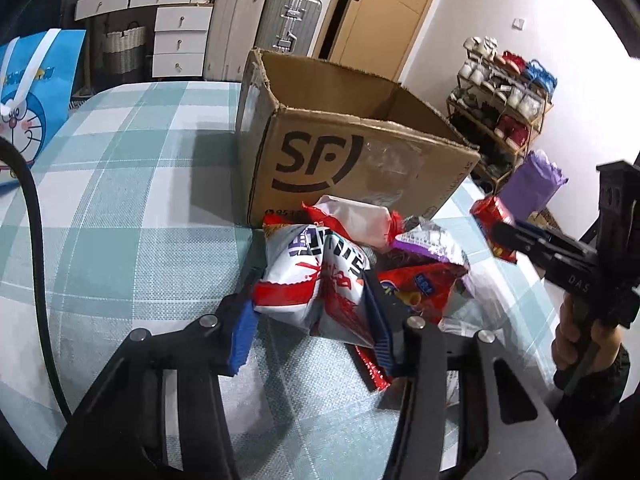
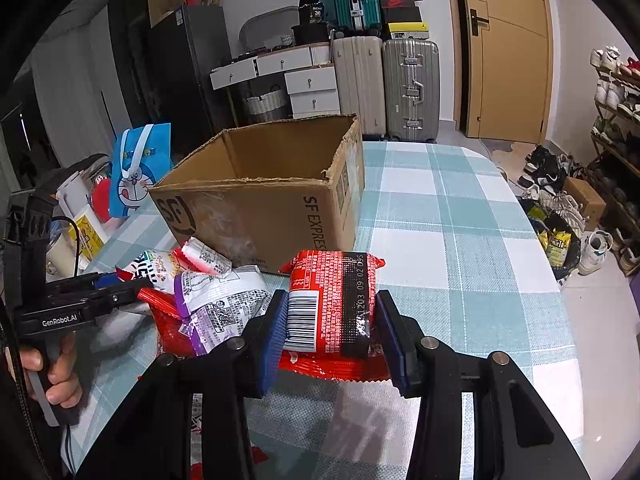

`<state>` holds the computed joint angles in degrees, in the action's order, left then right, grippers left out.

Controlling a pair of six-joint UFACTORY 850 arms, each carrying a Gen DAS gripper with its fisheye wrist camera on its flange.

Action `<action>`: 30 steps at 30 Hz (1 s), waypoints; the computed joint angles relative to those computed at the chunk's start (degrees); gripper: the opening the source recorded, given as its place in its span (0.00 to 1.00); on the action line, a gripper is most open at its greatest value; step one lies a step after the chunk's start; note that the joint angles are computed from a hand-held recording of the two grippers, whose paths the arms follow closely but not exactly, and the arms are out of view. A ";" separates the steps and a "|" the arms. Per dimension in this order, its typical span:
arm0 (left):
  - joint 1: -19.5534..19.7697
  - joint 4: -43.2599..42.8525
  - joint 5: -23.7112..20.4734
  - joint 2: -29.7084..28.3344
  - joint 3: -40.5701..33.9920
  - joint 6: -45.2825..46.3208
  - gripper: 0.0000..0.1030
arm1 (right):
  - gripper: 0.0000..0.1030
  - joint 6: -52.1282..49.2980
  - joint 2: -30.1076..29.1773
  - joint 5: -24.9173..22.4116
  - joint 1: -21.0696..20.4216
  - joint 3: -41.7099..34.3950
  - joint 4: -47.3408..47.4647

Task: Organize snacks
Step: 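Grasp the white chip bag with the left gripper while the right holds the wafer pack, then carry both held packets over the box, lower them inside and open both grippers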

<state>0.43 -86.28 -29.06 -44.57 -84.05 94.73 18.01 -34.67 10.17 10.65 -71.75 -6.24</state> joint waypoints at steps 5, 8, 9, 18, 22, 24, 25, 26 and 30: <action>-0.05 0.16 0.27 -0.31 -0.22 -0.20 0.45 | 0.43 -0.44 0.06 0.10 0.07 0.04 0.24; 0.10 -0.37 -0.33 -0.23 -0.07 0.61 0.43 | 0.43 0.22 0.05 0.03 0.04 0.01 -0.35; 0.17 -0.54 -0.67 -0.02 0.13 1.21 0.42 | 0.43 -0.19 0.12 0.20 0.06 0.10 0.10; 0.76 -1.68 -1.43 1.69 1.60 4.84 0.36 | 0.43 1.16 0.56 0.87 -0.10 0.53 -1.31; 1.49 -1.74 -2.99 2.29 1.81 5.18 0.35 | 0.43 -0.16 0.85 1.37 -0.04 0.89 -0.05; 1.88 -2.12 -4.04 2.68 2.04 5.48 0.35 | 0.43 0.59 1.02 1.55 -0.07 1.05 -0.87; 2.09 -2.31 -4.51 2.91 2.21 5.68 0.35 | 0.43 0.46 1.05 1.64 -0.06 1.09 -0.76; 2.35 -2.53 -5.09 3.25 2.49 6.02 0.35 | 0.43 0.26 1.14 1.85 -0.03 1.24 -0.52; 2.80 -3.73 -6.31 4.35 3.20 7.26 0.35 | 0.43 0.73 1.62 2.60 0.06 1.84 -1.12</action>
<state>3.24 -90.01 -35.37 -40.22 -80.85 101.99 18.74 -33.05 12.77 10.71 -69.91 -7.36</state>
